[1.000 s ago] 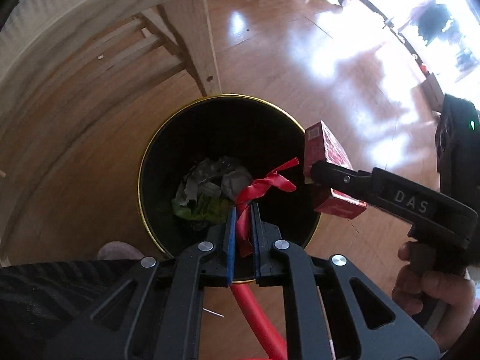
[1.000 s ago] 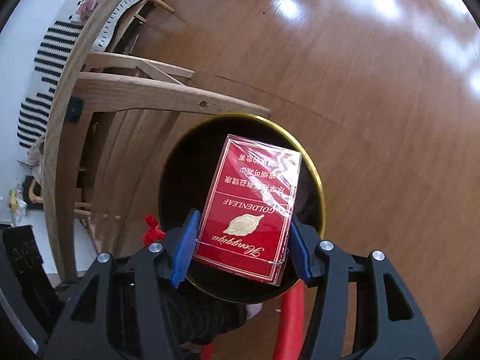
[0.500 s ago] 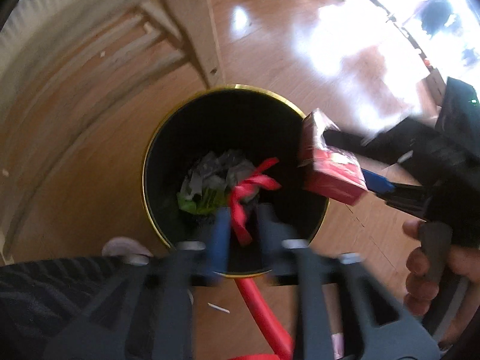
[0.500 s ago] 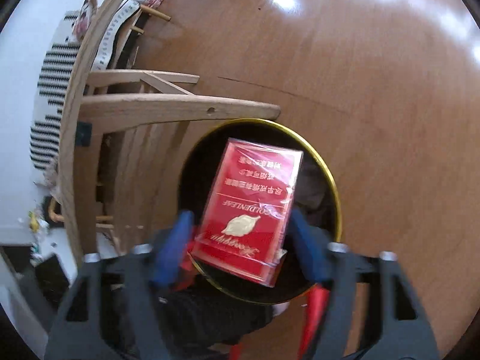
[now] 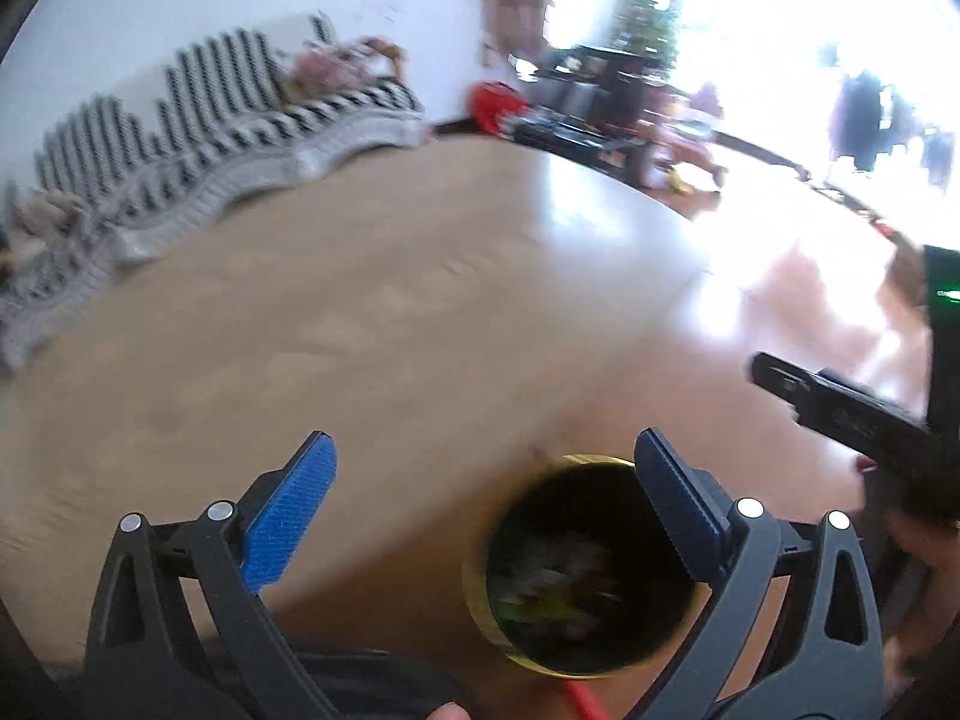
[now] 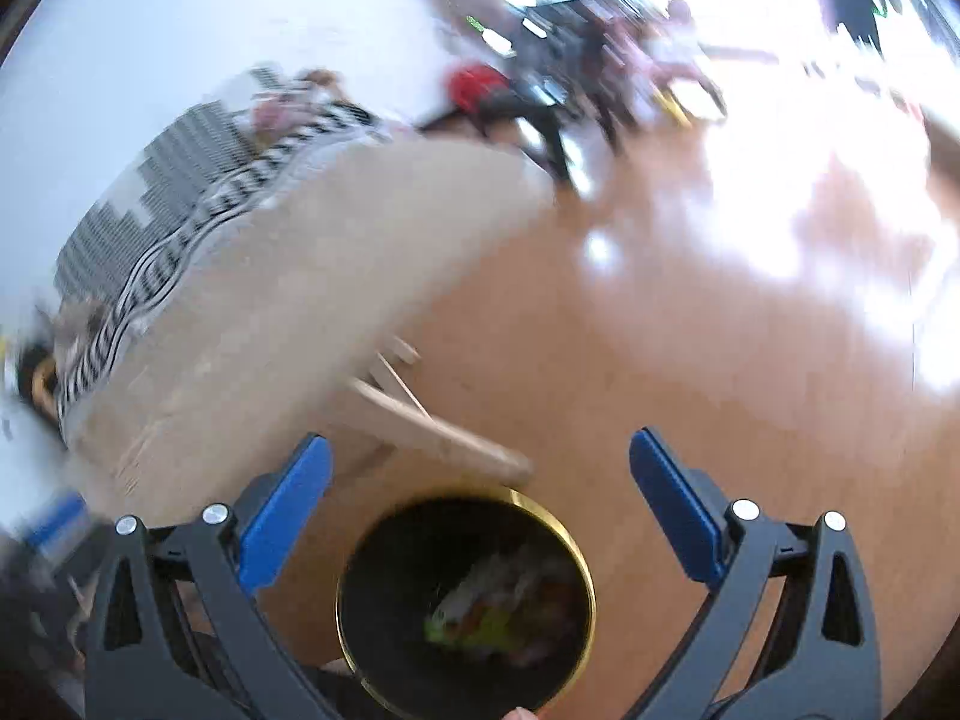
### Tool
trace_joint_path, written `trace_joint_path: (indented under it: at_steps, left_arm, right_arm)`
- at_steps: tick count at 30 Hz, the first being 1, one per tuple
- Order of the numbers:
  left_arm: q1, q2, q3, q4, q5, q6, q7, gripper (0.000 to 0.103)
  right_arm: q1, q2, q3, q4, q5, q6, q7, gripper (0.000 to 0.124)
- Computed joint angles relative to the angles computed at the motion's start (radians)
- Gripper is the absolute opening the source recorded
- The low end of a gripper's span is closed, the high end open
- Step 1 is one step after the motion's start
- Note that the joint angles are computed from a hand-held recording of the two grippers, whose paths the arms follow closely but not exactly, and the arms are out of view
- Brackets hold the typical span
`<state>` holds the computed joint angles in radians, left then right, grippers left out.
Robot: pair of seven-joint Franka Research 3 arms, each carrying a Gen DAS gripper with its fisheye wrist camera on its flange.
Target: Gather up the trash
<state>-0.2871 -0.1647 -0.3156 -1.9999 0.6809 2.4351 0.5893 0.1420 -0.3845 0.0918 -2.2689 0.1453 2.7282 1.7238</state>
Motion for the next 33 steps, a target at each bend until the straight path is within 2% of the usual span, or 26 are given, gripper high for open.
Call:
trace_joint_path:
  at_steps: [2,5,9,12,14,16,18,20,21,24,27,29,33]
  left_arm:
    - [0.026,-0.065,0.019,-0.022,0.025,-0.026,0.003,0.097]
    - [0.102,-0.186,0.023,-0.090,0.103,-0.061,-0.079,0.097]
    - [0.219,-0.304,0.020,-0.166,0.196,-0.145,-0.179,0.097]
    - [0.294,-0.347,0.034,-0.212,0.266,-0.157,-0.238,0.097]
    - [0.310,-0.339,0.063,-0.220,0.249,-0.138,-0.222,0.097]
    - [0.345,-0.327,0.063,-0.240,0.282,-0.123,-0.254,0.097]
    - [0.359,-0.324,0.063,-0.257,0.266,-0.178,-0.254,0.097]
    - [0.352,-0.342,0.106,-0.274,0.227,-0.132,-0.233,0.097]
    - [0.371,-0.353,0.098,-0.279,0.261,-0.113,-0.254,0.097]
    - [0.408,-0.364,0.075,-0.284,0.327,-0.130,-0.253,0.097]
    - [0.406,-0.363,0.106,-0.290,0.283,-0.137,-0.215,0.097]
    - [0.409,-0.371,0.110,-0.296,0.246,-0.157,-0.224,0.097]
    - [0.417,-0.382,0.114,-0.305,0.227,-0.151,-0.229,0.097]
  right_arm:
    - [-0.020,0.058,0.061,0.103,-0.100,-0.064,0.022,0.096]
    - [0.008,0.160,0.115,0.261,-0.218,-0.114,0.073,0.096]
    - [0.076,0.291,0.178,0.452,-0.395,-0.080,0.161,0.096]
    - [0.151,0.409,0.200,0.618,-0.497,-0.048,0.249,0.096]
    - [0.210,0.487,0.197,0.716,-0.575,-0.036,0.322,0.096]
    - [0.288,0.588,0.174,0.831,-0.687,-0.037,0.397,0.096]
    - [0.386,0.678,0.117,0.922,-0.826,-0.060,0.500,0.096]
    - [0.466,0.718,0.037,0.945,-0.957,-0.036,0.642,0.096]
    - [0.499,0.730,0.006,0.943,-0.991,-0.031,0.684,0.096]
    - [0.493,0.781,0.029,0.998,-0.848,-0.059,0.575,0.096]
    - [0.535,0.778,-0.028,0.991,-0.860,-0.087,0.591,0.096]
    - [0.532,0.808,-0.025,1.030,-0.782,-0.130,0.528,0.096]
    - [0.546,0.778,-0.065,0.981,-0.717,-0.111,0.525,0.096]
